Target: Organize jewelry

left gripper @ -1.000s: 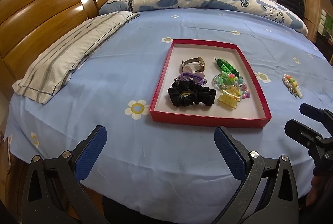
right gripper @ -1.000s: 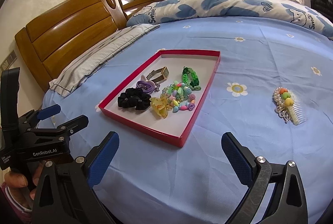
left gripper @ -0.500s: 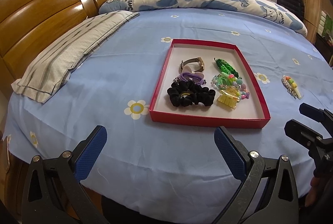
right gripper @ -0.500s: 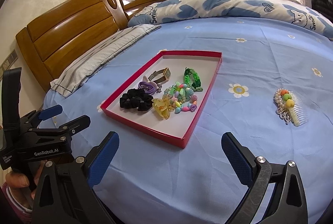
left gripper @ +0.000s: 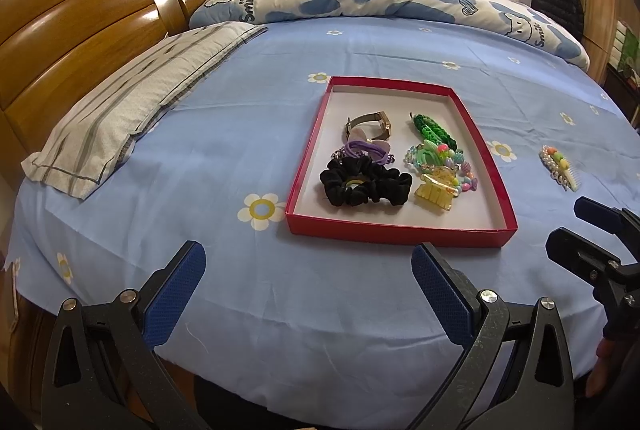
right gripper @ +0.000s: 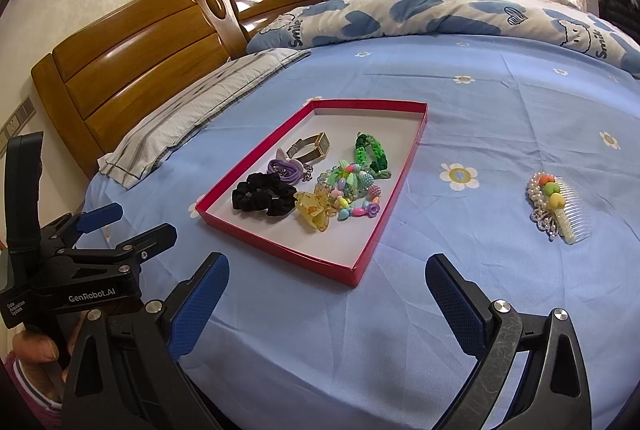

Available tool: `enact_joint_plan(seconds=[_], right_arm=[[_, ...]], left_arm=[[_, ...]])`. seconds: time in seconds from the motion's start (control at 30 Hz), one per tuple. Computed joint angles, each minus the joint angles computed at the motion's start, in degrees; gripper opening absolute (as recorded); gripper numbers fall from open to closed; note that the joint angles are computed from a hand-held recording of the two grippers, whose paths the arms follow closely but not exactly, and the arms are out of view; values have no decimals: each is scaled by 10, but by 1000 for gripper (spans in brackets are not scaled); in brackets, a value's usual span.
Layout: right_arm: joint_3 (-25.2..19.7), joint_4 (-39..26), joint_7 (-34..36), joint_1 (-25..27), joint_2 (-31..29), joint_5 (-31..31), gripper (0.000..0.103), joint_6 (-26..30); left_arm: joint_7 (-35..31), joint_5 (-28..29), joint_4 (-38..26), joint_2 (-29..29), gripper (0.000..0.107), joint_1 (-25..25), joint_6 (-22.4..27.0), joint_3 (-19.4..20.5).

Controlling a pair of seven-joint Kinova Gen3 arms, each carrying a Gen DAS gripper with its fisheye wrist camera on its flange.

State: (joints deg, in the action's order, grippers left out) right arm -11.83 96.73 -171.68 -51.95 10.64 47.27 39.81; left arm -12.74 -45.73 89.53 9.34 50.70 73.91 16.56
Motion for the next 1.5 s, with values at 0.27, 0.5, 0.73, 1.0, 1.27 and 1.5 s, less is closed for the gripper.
enact_joint_plan(seconds=[0.27,0.5,0.73,1.0,1.27,1.5], right_arm=[[0,-4,4,0,0,-5,100,2],[0,-6,5,-1,0,-4,100,4],[-1,-9,4,-2,0,-3,100,6],[0,-9,-1,-4,1,0,100,7],[0,-10,-1,-3,1,-1,100,7],[0,-10,1,-3,0,-3,100,6]], left_arm=[[0,0,-2,1,103,1,0,-1],[-1,1,-1,1,103,1,-1,-1],[0,-5,0,4,103,4,4,-1],[1,-5,1,4,103,4,6,-2],[1,0,3,1,103,-1,3,-2],[-4,1,3,0,103,-4,0,-2]])
